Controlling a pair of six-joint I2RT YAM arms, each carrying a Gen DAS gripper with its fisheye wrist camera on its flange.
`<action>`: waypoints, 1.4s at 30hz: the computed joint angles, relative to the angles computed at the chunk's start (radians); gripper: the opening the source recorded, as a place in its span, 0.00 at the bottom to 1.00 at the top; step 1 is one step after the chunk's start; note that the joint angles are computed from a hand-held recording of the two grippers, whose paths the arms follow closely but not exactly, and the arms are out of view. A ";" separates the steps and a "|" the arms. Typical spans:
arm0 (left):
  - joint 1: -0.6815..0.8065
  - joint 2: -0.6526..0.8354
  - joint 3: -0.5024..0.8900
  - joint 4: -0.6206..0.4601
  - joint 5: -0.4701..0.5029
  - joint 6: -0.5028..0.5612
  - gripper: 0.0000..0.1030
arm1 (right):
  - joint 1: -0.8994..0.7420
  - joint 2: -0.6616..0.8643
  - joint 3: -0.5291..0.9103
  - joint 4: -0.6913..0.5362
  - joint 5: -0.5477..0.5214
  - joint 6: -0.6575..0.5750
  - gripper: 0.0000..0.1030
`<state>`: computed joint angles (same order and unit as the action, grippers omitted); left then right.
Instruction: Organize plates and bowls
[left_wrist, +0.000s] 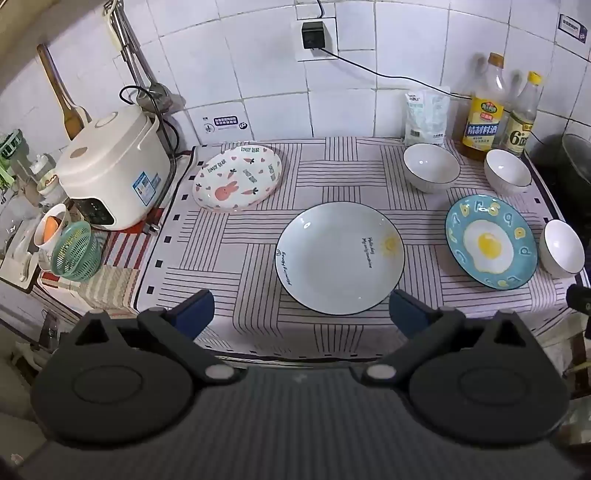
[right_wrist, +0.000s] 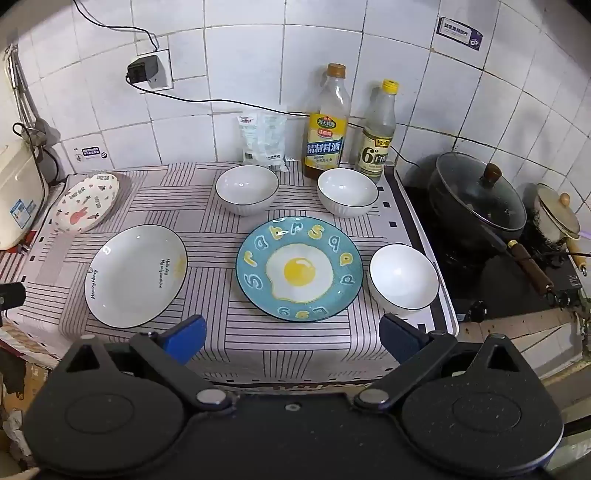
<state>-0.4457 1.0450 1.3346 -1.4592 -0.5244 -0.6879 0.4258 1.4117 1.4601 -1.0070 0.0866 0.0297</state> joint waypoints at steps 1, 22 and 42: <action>0.002 -0.002 0.000 0.001 0.005 0.002 0.99 | 0.003 -0.001 -0.002 0.003 0.002 0.003 0.98; -0.050 -0.031 -0.075 0.051 0.019 -0.051 0.99 | -0.005 -0.048 -0.063 0.057 -0.004 -0.030 0.98; -0.020 -0.086 -0.160 0.132 0.022 0.004 0.99 | -0.004 -0.042 -0.088 0.093 0.007 -0.039 0.98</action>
<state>-0.4656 0.9585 1.1751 -1.3270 -0.5027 -0.6836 0.4217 1.3694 1.3718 -0.9136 0.0933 -0.0091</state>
